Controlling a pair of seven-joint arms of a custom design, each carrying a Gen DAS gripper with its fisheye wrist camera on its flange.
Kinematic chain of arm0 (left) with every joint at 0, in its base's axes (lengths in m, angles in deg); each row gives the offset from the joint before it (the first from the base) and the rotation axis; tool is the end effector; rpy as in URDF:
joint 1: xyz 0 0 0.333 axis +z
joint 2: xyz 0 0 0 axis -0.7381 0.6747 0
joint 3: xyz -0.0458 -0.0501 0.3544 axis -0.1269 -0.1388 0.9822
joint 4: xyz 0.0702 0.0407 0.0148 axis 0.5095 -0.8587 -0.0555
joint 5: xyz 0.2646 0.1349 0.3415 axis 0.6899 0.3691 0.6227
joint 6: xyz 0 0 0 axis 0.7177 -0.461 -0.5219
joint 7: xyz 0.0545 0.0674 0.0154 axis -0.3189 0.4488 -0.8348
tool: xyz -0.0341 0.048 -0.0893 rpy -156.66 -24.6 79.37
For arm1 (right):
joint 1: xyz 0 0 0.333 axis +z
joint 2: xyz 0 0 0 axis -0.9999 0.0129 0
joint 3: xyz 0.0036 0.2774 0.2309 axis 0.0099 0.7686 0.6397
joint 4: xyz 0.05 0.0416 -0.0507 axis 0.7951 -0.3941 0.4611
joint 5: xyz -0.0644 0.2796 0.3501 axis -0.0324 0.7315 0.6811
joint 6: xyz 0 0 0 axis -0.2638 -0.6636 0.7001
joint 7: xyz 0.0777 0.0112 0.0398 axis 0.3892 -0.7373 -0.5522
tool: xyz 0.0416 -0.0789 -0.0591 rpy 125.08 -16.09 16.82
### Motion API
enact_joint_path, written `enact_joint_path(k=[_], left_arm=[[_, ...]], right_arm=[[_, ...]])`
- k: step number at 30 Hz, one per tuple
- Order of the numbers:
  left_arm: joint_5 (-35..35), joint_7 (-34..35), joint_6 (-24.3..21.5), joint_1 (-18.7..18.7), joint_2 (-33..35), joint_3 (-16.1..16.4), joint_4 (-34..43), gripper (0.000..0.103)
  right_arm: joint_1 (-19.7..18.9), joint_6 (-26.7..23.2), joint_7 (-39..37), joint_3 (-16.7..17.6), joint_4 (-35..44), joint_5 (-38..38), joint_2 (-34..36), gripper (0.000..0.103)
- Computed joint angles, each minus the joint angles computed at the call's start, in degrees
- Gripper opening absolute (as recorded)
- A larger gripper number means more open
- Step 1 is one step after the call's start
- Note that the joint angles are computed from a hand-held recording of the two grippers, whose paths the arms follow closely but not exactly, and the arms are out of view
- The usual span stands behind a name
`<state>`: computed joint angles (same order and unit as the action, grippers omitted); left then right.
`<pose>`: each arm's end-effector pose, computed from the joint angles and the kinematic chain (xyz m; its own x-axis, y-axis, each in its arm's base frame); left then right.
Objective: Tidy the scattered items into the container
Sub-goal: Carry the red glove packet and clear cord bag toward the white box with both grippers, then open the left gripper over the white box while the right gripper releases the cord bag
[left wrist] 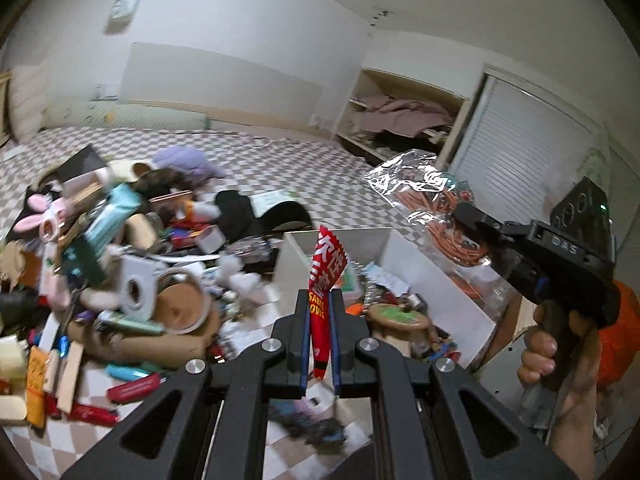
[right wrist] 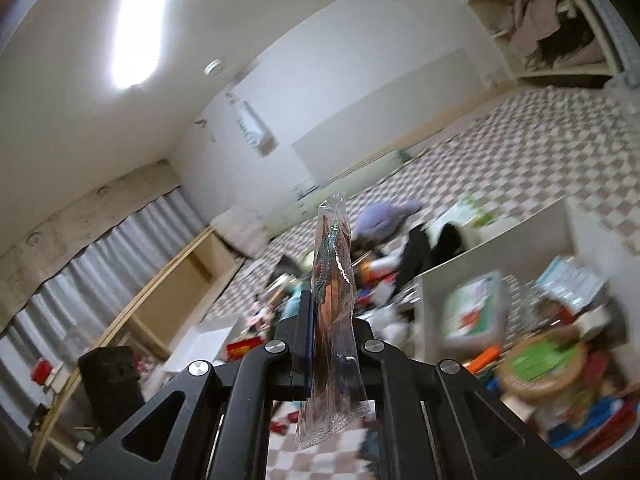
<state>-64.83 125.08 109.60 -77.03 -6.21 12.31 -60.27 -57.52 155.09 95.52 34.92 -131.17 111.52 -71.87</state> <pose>0.4730 -0.2999 0.6823 -0.4558 -0.8161 0.3554 -0.5990 -0.0141 -0.8006 0.4793 0.2056 0.6862 0.2733 -0.7730 -0.5725 -0.5270 0.3776 -0.7614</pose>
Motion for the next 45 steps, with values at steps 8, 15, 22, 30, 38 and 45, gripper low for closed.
enact_joint_path(k=[8, 15, 22, 30, 38, 45], left_arm=[[-2.99, 2.88, -1.72, -0.61, 5.76, -2.59, 6.63, 0.009], [-1.41, 2.13, -4.08, 2.0, 10.26, -6.98, 11.6, 0.009], [0.04, 0.91, -5.78, 3.79, 12.89, -9.54, 14.26, 0.009], [2.48, -1.24, -7.41, 5.39, 15.9, -11.38, 17.07, 0.009], [3.38, -2.37, -8.56, 6.3, 17.74, -12.66, 18.47, 0.009], [5.04, -4.14, -9.47, 6.6, 18.63, -13.29, 18.95, 0.009]], right_arm=[[-12.57, -6.69, 8.14, 3.38, -0.94, -9.79, -1.45, 0.01], [-17.76, -14.27, 13.32, 2.92, 1.33, -14.67, 1.35, 0.01], [-20.6, -23.58, 16.67, 3.11, 6.46, -19.33, 7.34, 0.01], [-21.65, -30.94, 16.99, 3.17, 12.5, -23.82, 13.22, 0.01], [-23.63, -32.02, 26.86, 4.45, 12.35, -38.39, 13.76, 0.065], [-22.61, -26.03, 23.09, 2.62, 9.2, -29.88, 12.0, 0.103]])
